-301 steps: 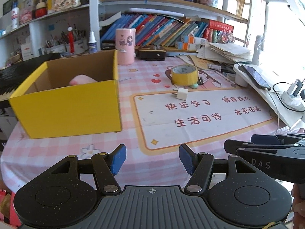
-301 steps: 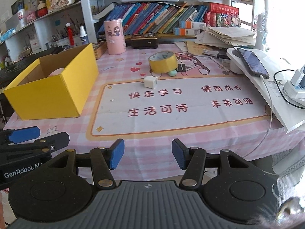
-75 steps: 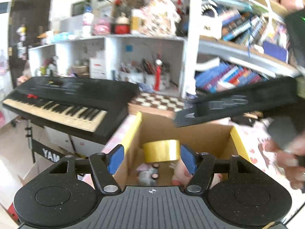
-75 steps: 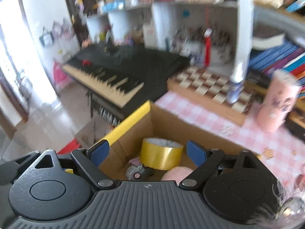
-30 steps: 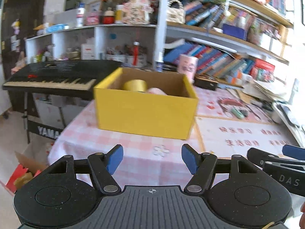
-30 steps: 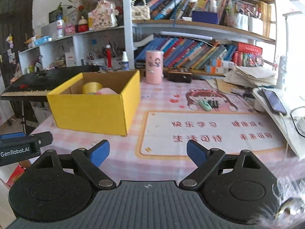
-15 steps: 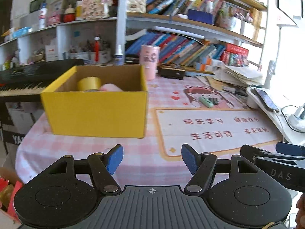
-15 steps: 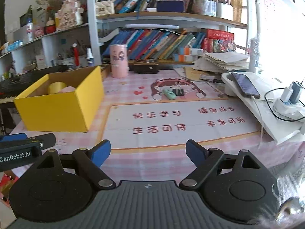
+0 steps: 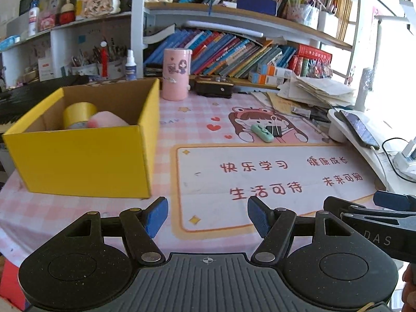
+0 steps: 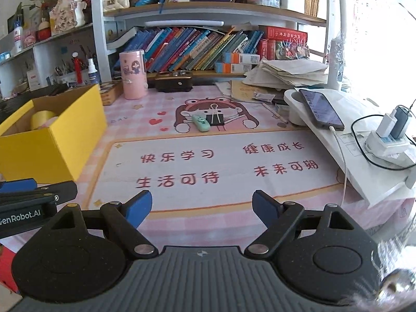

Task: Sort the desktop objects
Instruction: 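Lift both open tools out of the yellow box back over the desk, then lower the left tool onto the mint-green clip and close on it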

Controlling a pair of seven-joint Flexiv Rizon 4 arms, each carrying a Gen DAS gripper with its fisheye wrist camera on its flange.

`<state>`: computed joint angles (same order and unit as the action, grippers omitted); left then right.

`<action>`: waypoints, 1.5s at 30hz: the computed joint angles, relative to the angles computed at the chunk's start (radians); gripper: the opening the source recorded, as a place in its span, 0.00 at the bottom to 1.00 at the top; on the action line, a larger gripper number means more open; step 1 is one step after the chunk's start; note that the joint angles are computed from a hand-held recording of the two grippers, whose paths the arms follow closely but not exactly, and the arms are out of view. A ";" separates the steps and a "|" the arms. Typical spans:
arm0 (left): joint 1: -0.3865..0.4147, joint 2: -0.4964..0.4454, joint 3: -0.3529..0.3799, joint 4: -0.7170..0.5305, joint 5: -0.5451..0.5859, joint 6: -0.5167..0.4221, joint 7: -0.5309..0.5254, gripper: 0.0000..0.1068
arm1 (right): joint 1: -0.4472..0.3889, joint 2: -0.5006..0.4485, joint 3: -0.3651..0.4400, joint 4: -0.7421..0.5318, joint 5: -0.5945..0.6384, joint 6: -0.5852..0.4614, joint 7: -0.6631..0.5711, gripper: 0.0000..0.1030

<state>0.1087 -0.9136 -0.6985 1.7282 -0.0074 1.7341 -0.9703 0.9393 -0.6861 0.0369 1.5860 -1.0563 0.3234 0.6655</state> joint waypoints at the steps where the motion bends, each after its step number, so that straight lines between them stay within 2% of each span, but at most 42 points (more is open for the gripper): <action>1: -0.026 0.001 0.020 -0.016 -0.011 -0.008 -0.007 0.64 | -0.010 0.010 0.000 0.020 -0.005 0.014 0.000 0.82; 14: -0.377 -0.009 0.308 -0.231 -0.164 -0.093 -0.111 0.64 | -0.194 0.153 0.015 0.274 -0.141 0.244 0.039 0.80; 18: -0.485 -0.025 0.423 -0.307 -0.199 -0.127 -0.171 0.64 | -0.256 0.184 0.016 0.329 -0.196 0.322 0.047 0.80; 25: -0.614 -0.077 0.573 -0.438 -0.210 -0.186 -0.281 0.64 | -0.355 0.216 0.006 0.394 -0.309 0.446 0.065 0.80; 30: -0.689 -0.127 0.681 -0.552 -0.186 -0.249 -0.377 0.63 | -0.415 0.217 -0.002 0.410 -0.365 0.506 0.067 0.69; 37: -0.733 -0.213 0.746 -0.719 -0.116 -0.318 -0.462 0.63 | -0.500 0.209 -0.024 0.402 -0.463 0.600 0.102 0.69; 40: -0.729 -0.263 0.725 -0.806 -0.099 -0.352 -0.470 0.63 | -0.519 0.209 -0.031 0.394 -0.498 0.599 0.116 0.68; 45: -0.735 -0.405 0.715 -1.069 -0.086 -0.484 -0.462 0.61 | -0.547 0.219 -0.031 0.391 -0.533 0.585 0.147 0.68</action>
<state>-0.6265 -1.3183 0.0162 0.6593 -0.0931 1.2505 -1.4324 0.3924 -0.4674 0.0057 1.9767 -1.5897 0.9082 0.8124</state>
